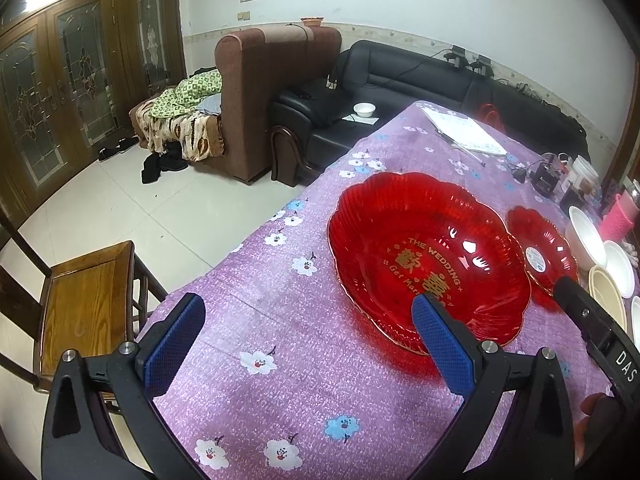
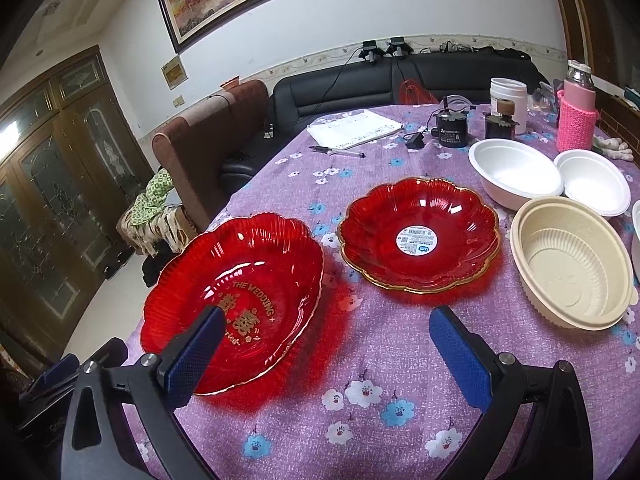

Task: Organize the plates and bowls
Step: 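Move both tools toward the large red 'THE WEDDING' plate, then close both tools on the rim of the large red plate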

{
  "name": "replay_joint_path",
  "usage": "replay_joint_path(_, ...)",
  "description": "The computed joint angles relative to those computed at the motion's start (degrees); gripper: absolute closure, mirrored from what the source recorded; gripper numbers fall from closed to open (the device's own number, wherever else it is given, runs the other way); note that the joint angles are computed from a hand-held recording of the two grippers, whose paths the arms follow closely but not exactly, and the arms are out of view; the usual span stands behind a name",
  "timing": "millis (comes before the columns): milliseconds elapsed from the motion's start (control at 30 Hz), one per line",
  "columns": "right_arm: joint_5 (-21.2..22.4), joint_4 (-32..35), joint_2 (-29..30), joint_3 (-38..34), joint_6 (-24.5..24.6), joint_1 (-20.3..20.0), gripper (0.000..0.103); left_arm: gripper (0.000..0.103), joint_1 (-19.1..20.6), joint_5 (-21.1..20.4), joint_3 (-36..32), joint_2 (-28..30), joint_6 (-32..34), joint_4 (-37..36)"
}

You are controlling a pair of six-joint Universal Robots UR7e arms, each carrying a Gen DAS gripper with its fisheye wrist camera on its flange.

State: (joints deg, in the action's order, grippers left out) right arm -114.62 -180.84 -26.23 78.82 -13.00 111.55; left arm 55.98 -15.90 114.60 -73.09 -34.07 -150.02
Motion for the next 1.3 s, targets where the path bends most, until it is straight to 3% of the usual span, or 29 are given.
replay_joint_path(400,0.51,2.83,1.03,-2.09,1.3,-0.53,0.001,0.0,1.96,-1.34,-1.8,0.78,-0.37,1.48)
replay_joint_path(767,-1.66,9.9,3.77,-7.21,3.92,-0.2,0.006,0.0,6.09,-5.45,-8.98,2.89,-9.85,17.21)
replay_joint_path(867,-2.36,12.06,4.78,-9.11,4.93,-0.16,0.006,0.0,6.79,-6.9,-10.26,3.71,-9.87,17.98)
replay_joint_path(1033,-2.56,18.33,6.66,-13.04,7.59,-0.23,0.019,0.0,8.2,-9.83,-12.95,5.02,-12.16,22.46)
replay_joint_path(1167,-3.15,22.91,8.41,-16.27,9.18,-0.32,0.027,0.0,8.26,-8.41,-14.0,5.95,-13.41,25.37)
replay_joint_path(1300,-1.72,26.76,8.76,-17.45,12.05,-1.08,0.04,0.008,8.08,-7.72,-14.15,6.39,-12.58,24.2)
